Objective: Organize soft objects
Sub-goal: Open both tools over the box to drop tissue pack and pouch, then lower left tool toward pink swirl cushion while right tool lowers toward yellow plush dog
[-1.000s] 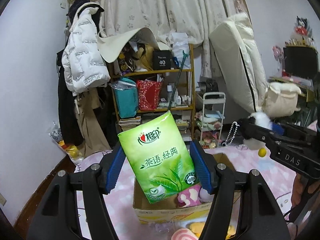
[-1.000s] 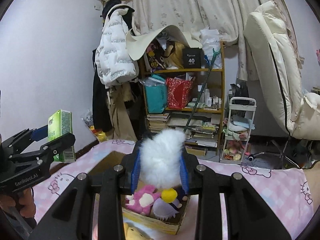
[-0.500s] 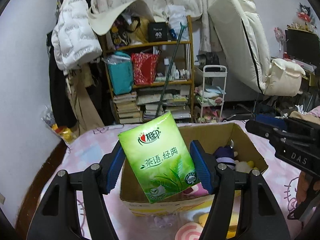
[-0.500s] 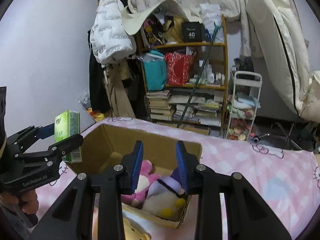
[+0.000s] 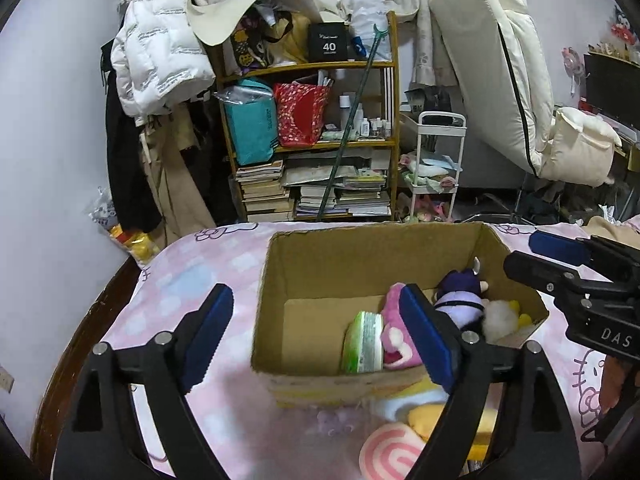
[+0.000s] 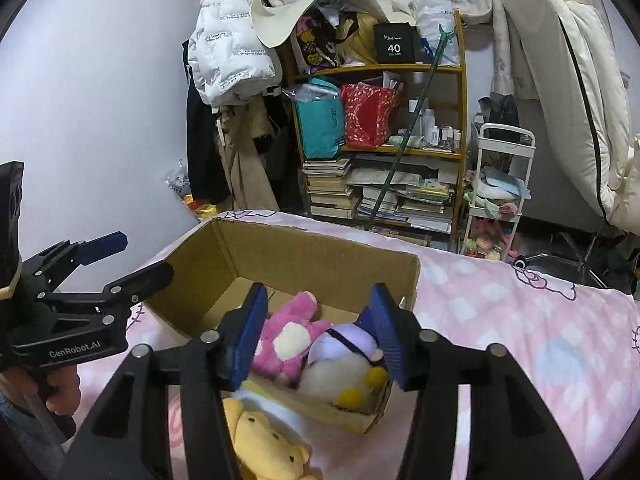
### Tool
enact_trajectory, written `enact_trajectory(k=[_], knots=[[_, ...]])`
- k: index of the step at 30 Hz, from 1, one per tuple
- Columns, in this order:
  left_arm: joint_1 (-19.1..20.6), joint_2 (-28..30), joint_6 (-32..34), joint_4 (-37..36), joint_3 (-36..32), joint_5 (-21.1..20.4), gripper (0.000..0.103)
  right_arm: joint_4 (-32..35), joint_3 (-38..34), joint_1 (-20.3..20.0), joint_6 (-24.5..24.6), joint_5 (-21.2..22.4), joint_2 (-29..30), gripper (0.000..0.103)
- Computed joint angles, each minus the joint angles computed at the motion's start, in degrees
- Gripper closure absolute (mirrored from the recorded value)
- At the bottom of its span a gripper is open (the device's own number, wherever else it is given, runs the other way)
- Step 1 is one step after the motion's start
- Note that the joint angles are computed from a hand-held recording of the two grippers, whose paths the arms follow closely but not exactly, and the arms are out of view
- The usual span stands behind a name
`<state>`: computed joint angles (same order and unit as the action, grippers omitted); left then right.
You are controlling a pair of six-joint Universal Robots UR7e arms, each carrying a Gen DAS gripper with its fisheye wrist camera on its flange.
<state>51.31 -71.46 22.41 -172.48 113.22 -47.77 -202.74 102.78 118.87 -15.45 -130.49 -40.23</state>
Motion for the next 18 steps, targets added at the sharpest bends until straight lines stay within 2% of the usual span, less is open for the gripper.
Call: enact_trajectory(k=[1,2,4,5,7,10,18], knots=[[-0.19,-0.48,-0.20,-0.18,0.43,0.40,0.008,0.22,0.23,0.20,0.32,-0.19,-0.18,0.040],[-0.34,-0.74,-0.20,-0.64,0.76,0.68,0.005,0.26,0.43,0.40,0.59,-0.39,-0.34,0.037],[-0.72,-1.59,-0.41,-1.23,1.69,1.32,0.005,-0.49,0.90,0.60,0.84,-0.38,-0.46,0.022],[-0.91,-2.08,-0.95,-0.56,2.04,1.75,0.005,-0.75,1.32,0.73,1.08,-0.42,-0.71,0.020],[-1.35,-3.07,-2.14,0.79,2.69,2.58,0.005,-1.25,2.17,1.23,1.79,-0.93,-1.10,0.007],[-2.11,-4.98,-4.33,3.93,3.63,3.44,0.005,-1.84,3.40,2.05,3.17,-1.65,-1.81,0.001],[-4.74,-10.37,-8.08,11.22,7.08,6.09,0.005,-1.53,5.88,4.20,5.66,-3.25,-3.68,0.000]])
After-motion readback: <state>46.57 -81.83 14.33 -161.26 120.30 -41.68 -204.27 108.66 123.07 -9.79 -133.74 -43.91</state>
